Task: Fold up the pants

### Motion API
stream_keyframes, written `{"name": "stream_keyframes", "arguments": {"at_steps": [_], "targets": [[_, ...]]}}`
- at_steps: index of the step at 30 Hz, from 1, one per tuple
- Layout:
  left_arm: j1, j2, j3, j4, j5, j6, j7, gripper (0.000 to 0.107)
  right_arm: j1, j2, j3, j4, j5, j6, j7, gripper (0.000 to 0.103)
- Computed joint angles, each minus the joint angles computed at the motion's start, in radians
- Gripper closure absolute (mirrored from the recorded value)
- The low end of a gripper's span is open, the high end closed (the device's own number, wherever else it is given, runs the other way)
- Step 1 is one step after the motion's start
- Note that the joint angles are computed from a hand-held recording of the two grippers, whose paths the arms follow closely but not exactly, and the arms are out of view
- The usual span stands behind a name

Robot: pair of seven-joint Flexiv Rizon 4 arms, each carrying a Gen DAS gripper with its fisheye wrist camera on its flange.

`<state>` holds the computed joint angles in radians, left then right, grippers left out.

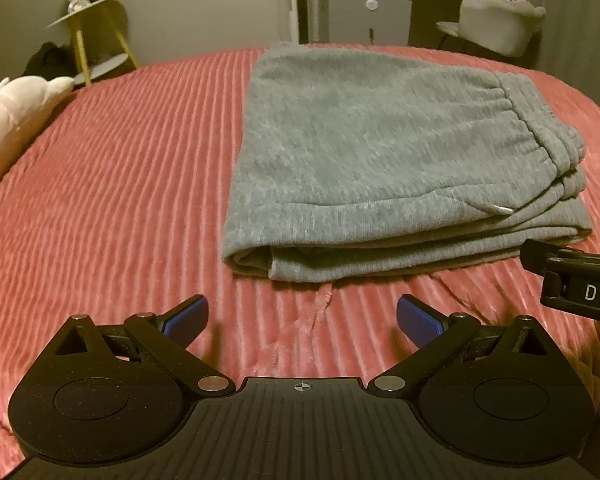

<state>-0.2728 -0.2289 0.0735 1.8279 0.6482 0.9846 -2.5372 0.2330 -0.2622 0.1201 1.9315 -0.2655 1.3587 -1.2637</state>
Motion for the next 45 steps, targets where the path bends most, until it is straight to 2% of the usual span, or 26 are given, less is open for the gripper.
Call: {"name": "stream_keyframes", "arguments": {"at_steps": [28,45], "targets": [[0.006,0.004,0.000,0.004,0.000,0.004,-0.023,0.004,-0.003,-0.003,0.005,-0.005,0.016,-0.005,-0.022,0.004],[0.007,0.005,0.001,0.006,-0.003,0.008,-0.024,0.004,-0.017,-0.010,0.022,-0.028,0.072,-0.026,-0.076,0.004]]}}
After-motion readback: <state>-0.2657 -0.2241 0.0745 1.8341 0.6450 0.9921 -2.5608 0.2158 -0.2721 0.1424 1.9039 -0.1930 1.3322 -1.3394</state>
